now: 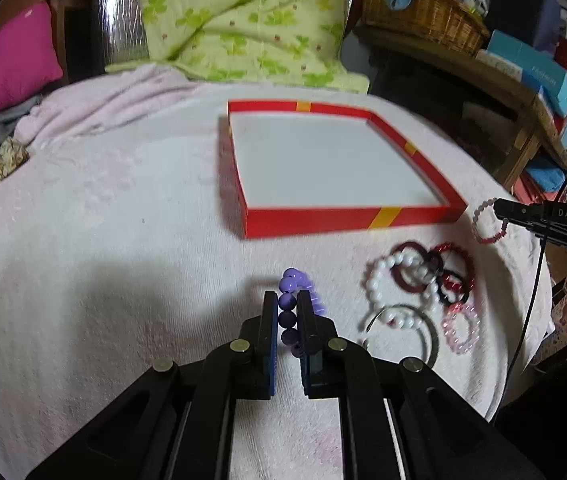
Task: Organize jewelry
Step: 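Carry both bracelets into the red box and open both tools to release them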
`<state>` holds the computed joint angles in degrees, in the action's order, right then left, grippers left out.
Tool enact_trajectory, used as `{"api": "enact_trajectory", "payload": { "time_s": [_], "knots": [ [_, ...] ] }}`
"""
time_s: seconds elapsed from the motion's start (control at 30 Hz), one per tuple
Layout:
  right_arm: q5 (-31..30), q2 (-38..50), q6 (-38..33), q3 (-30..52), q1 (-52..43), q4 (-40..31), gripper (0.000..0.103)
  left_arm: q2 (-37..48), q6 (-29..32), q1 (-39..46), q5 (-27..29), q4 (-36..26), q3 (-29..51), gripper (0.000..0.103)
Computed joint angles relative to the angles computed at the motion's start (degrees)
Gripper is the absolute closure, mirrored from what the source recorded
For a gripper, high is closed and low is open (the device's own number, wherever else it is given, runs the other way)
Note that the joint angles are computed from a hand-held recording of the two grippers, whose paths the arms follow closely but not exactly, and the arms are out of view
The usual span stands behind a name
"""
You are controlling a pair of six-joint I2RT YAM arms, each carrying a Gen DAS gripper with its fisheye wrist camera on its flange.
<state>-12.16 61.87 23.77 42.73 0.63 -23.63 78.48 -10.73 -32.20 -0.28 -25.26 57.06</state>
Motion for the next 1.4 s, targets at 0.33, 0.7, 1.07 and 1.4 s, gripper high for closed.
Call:
{"api": "enact_trajectory", "payload": {
  "time_s": [0.33, 0.7, 1.07, 1.4],
  "knots": [
    [-3.3, 6.2, 5.8, 3.6, 0.7, 10.2, 0.095, 6.9, 3.8, 1.3, 1.4, -1.6, 13.6, 0.094],
    [-2.6, 29.0, 8.4, 19.9, 4.4, 9.7, 0.094, 27.4, 1.9, 3.5, 0.8, -3.6, 29.3, 0.093],
    [3.6, 21.7, 8.6, 14.3, 0.5, 10.2, 0.053, 22.9, 2.7, 4.0, -3.8, -0.2, 25.0, 0.051],
    [1.4, 24.5, 8.1, 14.2, -0.4, 3.3, 0.08, 26.9, -0.6, 6.1, -3.8, -8.5, 28.6, 0.049]
  ]
}}
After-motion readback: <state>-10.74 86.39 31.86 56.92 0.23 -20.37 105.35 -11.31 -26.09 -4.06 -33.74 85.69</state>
